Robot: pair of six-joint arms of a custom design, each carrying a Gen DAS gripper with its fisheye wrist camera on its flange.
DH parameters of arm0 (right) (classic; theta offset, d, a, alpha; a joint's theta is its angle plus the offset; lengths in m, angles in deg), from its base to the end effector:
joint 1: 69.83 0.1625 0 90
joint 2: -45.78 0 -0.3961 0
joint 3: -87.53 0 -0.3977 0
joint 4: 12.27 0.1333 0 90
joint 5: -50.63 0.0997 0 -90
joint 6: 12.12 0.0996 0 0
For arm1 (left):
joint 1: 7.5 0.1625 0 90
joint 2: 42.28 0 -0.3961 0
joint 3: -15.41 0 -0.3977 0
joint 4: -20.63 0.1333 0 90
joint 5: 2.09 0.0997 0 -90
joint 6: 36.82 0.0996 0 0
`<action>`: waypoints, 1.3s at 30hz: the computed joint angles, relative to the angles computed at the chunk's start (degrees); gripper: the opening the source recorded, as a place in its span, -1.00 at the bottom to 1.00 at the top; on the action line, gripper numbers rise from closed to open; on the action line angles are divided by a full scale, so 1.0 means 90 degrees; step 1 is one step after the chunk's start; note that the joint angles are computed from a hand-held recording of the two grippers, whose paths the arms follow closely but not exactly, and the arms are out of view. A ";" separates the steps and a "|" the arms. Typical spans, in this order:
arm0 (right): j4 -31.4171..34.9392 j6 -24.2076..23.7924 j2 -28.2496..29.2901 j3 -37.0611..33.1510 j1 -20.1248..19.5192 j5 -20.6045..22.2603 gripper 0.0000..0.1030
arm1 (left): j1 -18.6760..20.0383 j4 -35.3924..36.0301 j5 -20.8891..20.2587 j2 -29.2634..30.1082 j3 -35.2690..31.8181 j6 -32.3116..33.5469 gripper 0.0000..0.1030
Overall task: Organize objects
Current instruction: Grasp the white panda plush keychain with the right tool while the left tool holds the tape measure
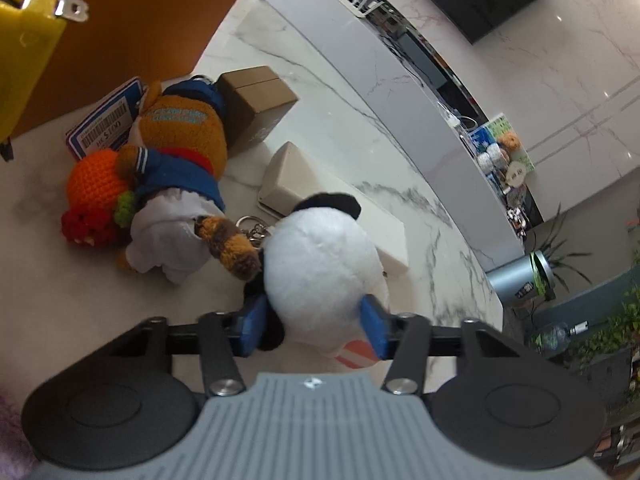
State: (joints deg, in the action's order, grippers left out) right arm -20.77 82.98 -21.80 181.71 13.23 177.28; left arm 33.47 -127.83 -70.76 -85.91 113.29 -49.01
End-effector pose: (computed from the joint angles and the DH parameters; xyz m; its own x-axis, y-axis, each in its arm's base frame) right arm 0.0066 -0.5565 0.2310 -0.1021 -0.2485 0.9632 -0.7216 0.6850 0.1002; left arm -0.3610 -0.5380 0.0278 -0.7757 0.5323 -0.3391 0.6028 0.7840 -0.1484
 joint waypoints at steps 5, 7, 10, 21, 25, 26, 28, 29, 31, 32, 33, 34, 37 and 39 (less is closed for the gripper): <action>0.1045 0.1159 -0.0100 -0.0313 0.0122 0.0105 -1.00 | -0.0003 -0.0218 -0.0009 -0.0272 0.0250 0.0015 -0.51; 0.1498 0.1333 -0.0135 -0.0439 0.0079 -0.0125 -1.00 | 0.0015 -0.0226 -0.0028 -0.0331 0.0272 0.0064 -0.51; 0.1598 0.0658 -0.0284 -0.0378 -0.0085 -0.0625 -0.72 | 0.0032 -0.0201 0.0101 -0.0323 0.0213 0.0180 -0.52; 0.0936 -0.3224 -0.0029 -0.0623 -0.0480 -0.0922 0.36 | 0.0284 -0.0175 0.0057 -0.0069 -0.0288 0.0478 -0.52; 0.0927 -0.3636 0.0355 -0.1050 -0.0504 -0.0666 0.46 | 0.0393 -0.0148 -0.0050 0.0066 -0.0514 0.0576 -0.52; 0.0947 -0.3553 0.0449 -0.1163 -0.0494 -0.0588 0.47 | 0.0412 -0.0136 -0.0067 0.0082 -0.0552 0.0598 -0.52; 0.0980 -0.3448 0.0564 -0.1288 -0.0484 -0.0553 0.57 | 0.0446 -0.0122 -0.0088 0.0124 -0.0623 0.0623 -0.52; 0.0887 -0.3495 0.0594 -0.1278 -0.0486 -0.0535 0.63 | 0.0460 -0.0114 -0.0096 0.0142 -0.0650 0.0633 -0.52; 0.0496 -0.3669 0.0580 -0.1123 -0.0549 -0.0692 0.63 | 0.0482 -0.0116 -0.0107 0.0153 -0.0667 0.0636 -0.52; 0.0442 -0.3588 0.0610 -0.1145 -0.0544 -0.0679 0.60 | 0.0489 -0.0110 -0.0110 0.0150 -0.0670 0.0626 -0.52; 0.0393 -0.3479 0.0640 -0.1162 -0.0541 -0.0652 0.57 | 0.0496 -0.0109 -0.0112 0.0146 -0.0667 0.0614 -0.52; 0.0333 -0.3430 0.0668 -0.1179 -0.0538 -0.0635 0.56 | 0.0502 -0.0108 -0.0119 0.0136 -0.0660 0.0600 -0.52; -0.0441 -0.4055 0.0616 -0.0834 -0.0637 -0.0855 0.25 | 0.0510 -0.0113 -0.0125 0.0078 -0.0612 0.0556 -0.52; -0.0686 -0.4174 0.0582 -0.0685 -0.0630 -0.0871 0.16 | 0.0510 -0.0123 -0.0113 0.0015 -0.0562 0.0525 -0.52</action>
State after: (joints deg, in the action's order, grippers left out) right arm -26.95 45.41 -16.57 175.54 7.56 169.44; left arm 38.06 -128.94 -71.78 -85.78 108.23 -44.28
